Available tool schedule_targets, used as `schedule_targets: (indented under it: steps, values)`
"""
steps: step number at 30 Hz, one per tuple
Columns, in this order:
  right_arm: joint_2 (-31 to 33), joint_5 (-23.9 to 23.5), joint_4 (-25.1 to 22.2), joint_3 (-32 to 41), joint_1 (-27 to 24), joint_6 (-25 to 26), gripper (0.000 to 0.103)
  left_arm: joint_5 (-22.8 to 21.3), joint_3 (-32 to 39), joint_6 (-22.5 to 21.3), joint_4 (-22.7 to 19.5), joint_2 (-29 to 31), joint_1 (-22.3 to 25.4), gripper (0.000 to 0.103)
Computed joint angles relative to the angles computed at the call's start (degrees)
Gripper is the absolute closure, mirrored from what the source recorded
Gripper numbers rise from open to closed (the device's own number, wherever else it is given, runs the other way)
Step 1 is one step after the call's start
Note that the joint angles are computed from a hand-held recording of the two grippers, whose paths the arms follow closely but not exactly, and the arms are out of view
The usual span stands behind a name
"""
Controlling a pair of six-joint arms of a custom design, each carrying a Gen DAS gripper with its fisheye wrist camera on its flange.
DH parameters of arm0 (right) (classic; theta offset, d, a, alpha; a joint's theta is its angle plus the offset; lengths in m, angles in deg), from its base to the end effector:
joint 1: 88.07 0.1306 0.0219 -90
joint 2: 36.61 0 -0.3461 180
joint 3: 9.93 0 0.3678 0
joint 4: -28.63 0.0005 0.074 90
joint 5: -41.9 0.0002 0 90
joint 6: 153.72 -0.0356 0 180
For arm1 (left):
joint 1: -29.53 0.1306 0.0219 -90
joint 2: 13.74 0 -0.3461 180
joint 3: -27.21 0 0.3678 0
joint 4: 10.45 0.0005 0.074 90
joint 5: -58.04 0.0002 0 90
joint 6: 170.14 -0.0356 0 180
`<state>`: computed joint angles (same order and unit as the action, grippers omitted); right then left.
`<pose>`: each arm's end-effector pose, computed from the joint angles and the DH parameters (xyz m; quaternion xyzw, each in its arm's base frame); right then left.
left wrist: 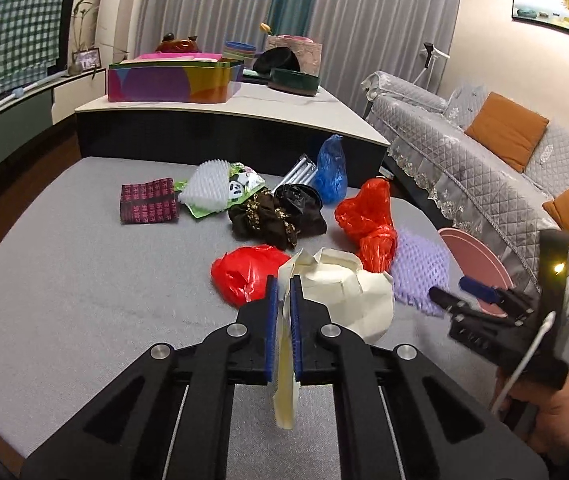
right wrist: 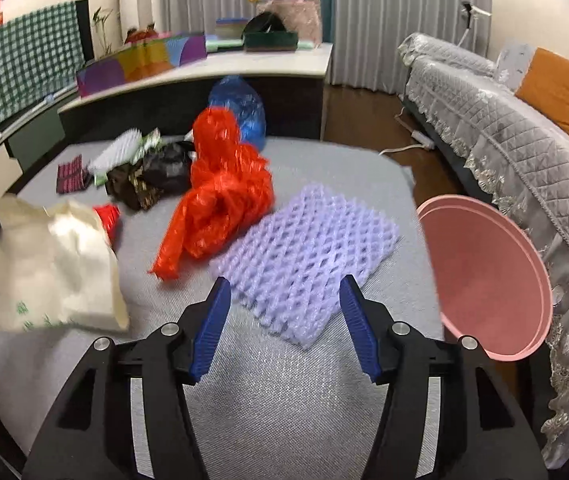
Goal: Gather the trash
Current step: 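Grasp the cream paper bag with the left tool while the right tool grasps the lavender foam net, then carry both items over the pink bin and open both tools to drop them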
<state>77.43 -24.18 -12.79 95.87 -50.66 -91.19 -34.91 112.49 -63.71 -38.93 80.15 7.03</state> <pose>0.4823 0.3500 0.3126 -0.0084 0.9210 0.0168 0.3890 0.4590 -0.1887 0.3546 0.0359 0.8943 -0.1267 0.4276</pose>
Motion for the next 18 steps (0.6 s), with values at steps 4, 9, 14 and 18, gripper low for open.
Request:
schedule_targets:
  steps: [4,9,14,18]
  values:
    - [3.29,-1.75,-3.87,3.66,-0.68,-0.61,0.046,0.21,0.37,-0.13,-0.29,0.59,0.43,0.097]
    - [5.28,-1.55,-6.41,6.01,-1.22,-2.57,0.068,0.61,0.71,-0.43,0.0,0.96,0.77,0.097]
    - [3.82,-1.66,-4.71,4.72,-1.35,-2.1,0.098,0.96,0.93,-0.58,0.52,0.94,0.8,0.097]
    - [0.86,0.11,-2.62,2.22,-0.89,-2.05,0.099,0.6,0.89,-1.03,1.19,0.28,0.39,0.097]
